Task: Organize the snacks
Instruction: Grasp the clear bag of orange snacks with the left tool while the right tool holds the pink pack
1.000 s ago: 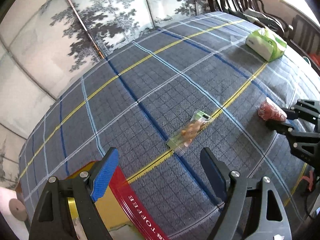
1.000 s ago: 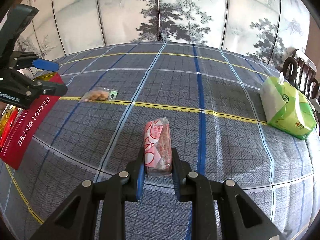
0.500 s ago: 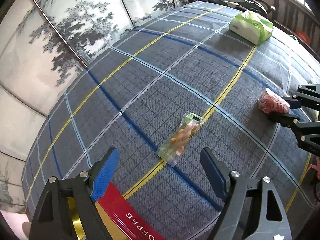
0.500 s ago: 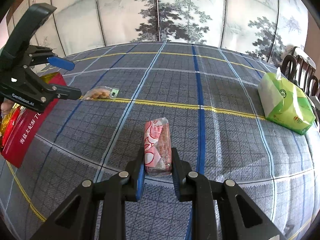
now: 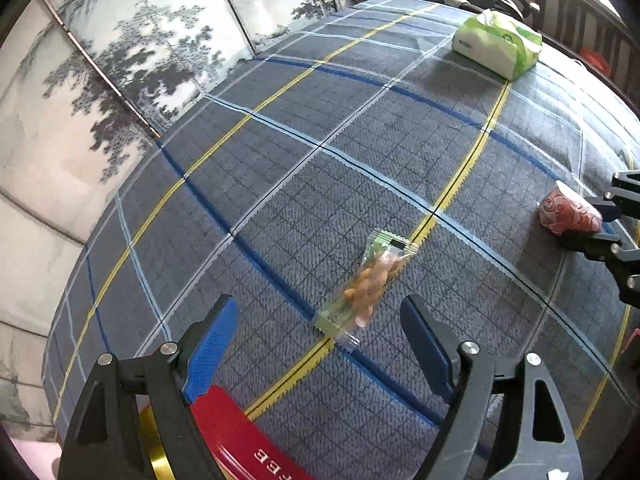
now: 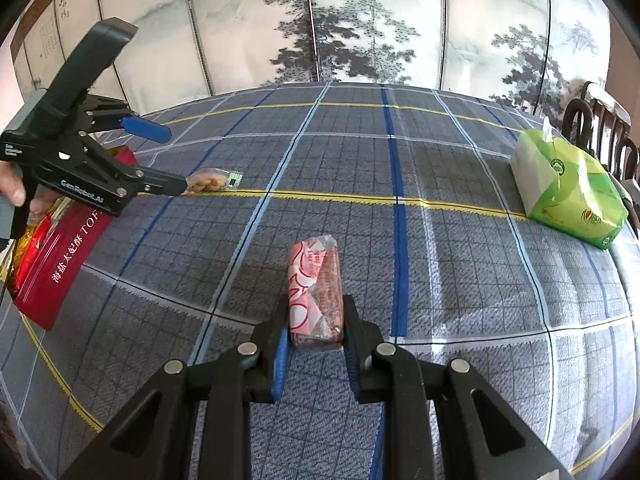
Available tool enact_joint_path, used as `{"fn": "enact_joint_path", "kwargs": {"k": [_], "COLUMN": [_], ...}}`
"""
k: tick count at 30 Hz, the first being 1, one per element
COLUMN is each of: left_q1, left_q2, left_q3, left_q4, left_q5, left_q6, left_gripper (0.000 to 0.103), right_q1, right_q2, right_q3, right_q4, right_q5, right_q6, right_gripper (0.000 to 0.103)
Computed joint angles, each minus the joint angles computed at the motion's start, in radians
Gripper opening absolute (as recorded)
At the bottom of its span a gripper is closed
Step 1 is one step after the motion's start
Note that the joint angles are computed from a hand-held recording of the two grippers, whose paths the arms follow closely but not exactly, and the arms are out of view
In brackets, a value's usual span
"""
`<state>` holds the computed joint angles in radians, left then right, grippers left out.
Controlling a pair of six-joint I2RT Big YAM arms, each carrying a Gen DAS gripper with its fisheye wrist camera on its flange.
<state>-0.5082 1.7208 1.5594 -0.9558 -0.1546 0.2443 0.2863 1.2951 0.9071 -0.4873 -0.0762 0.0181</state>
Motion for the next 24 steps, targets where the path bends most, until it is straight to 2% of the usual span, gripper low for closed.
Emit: {"fn": "enact_joint_path", "kwargs": {"k": [6,12,14,19,22,24], "left_q1": [-0.001,-0.005,-0.009,-0.011,-0.019,-0.027], "left_q2": [0.034,0.054,0.061,0.065,0.063,0.060], "left_q3": [0.026,0.043,0.047,0.055,0.053,0.048], "left_q4": [-0.010,-0.016,-0.020,-0.034,-0.038,-0.036], "left_q5": [0.016,0.036,0.035,0.075,0.074,0.060], "left_q6": [0.014,0.011,0.011,-0.002,-0.001,-0.001], "left_gripper": [0.067,0.066,0.062,0.034,0.023,0.021], "right_q1": [-0.003,-0.004,-0.003,-0.004,-0.004,-0.004], "right_q2": [0.001,0.002,0.002,0.002,-0.001,0.000], "right_q3": [0.000,0.001,0.001,0.002,-0.001,-0.001], "right_q4": [0.001,0.000,0.000,-0.001,-0.001,0.000], "right_q5": [-0.002,-0.003,-0.003,-0.004,-0.006,-0.005], "right_q6": [-0.003,-0.003,-0.003,-0.003,-0.002,-0.001], "right_gripper": [0.023,0.023,0.023,0.023,0.023,0.023]}}
